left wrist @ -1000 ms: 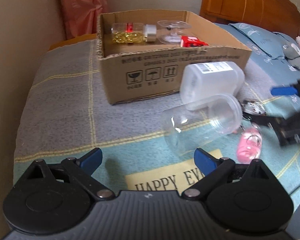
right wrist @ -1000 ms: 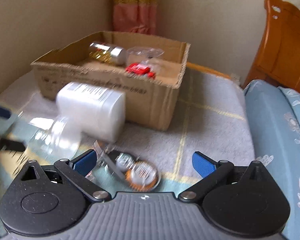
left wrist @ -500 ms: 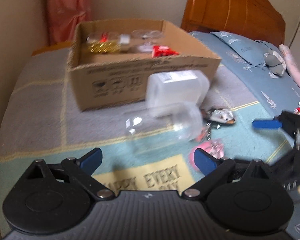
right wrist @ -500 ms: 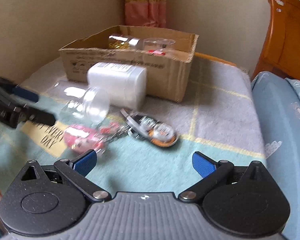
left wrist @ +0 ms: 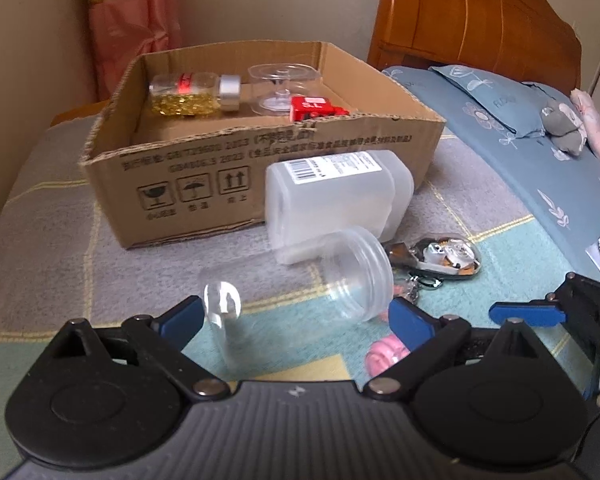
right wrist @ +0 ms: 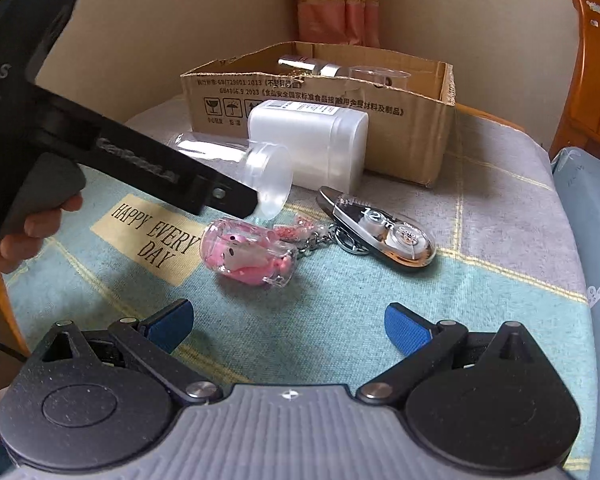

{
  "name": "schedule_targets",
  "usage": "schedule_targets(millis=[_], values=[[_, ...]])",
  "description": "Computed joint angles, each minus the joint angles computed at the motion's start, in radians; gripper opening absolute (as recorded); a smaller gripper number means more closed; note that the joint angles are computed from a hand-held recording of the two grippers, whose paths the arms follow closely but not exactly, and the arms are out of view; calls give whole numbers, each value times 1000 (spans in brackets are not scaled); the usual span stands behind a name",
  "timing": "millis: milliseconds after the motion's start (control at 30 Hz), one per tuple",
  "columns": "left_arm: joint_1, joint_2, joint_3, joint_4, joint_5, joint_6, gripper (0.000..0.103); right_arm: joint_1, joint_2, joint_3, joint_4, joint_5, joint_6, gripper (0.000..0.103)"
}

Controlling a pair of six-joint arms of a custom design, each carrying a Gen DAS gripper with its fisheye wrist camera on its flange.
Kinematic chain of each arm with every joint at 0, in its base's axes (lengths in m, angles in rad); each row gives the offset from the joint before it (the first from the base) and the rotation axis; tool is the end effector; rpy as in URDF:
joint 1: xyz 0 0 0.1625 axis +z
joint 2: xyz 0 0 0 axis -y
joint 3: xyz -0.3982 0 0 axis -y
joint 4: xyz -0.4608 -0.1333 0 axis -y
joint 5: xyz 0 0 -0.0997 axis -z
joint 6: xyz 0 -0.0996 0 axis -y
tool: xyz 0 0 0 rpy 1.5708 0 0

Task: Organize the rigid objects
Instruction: 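Grasp the clear jar with the left tool while the right tool grasps the pink keychain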

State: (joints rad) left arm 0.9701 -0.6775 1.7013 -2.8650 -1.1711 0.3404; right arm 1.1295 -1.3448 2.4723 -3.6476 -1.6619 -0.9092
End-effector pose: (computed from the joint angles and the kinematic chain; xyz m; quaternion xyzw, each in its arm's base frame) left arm -0.2370 -0.6504 -0.0432 0.4164 0.8777 -0.1565 0.1779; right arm -0.0694 -0.4379 0.1576 0.1857 -0.8691 0.3310 0.3170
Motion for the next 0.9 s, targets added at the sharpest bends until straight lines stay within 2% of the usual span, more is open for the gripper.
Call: schedule_targets(millis=[133, 233, 333, 433, 533, 767, 900], values=[[-10, 27, -15, -34, 33, -14, 101, 5, 14, -2, -13, 3, 1, 103], [-9, 27, -23, -32, 22, -38, 101, 18, 45, -6, -48, -14, -22, 103], [-4, 18, -20, -27, 21, -15, 101, 30, 68, -11, -73, -26, -46, 103], [-2, 5, -2, -59, 59, 11, 101, 35, 72, -16, -70, -29, -38, 103], [6, -14, 15, -75, 69, 27, 101, 38, 76, -18, -74, -33, -37, 103], [15, 0, -3, -77, 47, 54, 101, 43, 86, -17, -87, -38, -33, 103], [13, 15, -10, -89, 39, 87, 98, 58, 98, -23, -91, -56, -21, 103]])
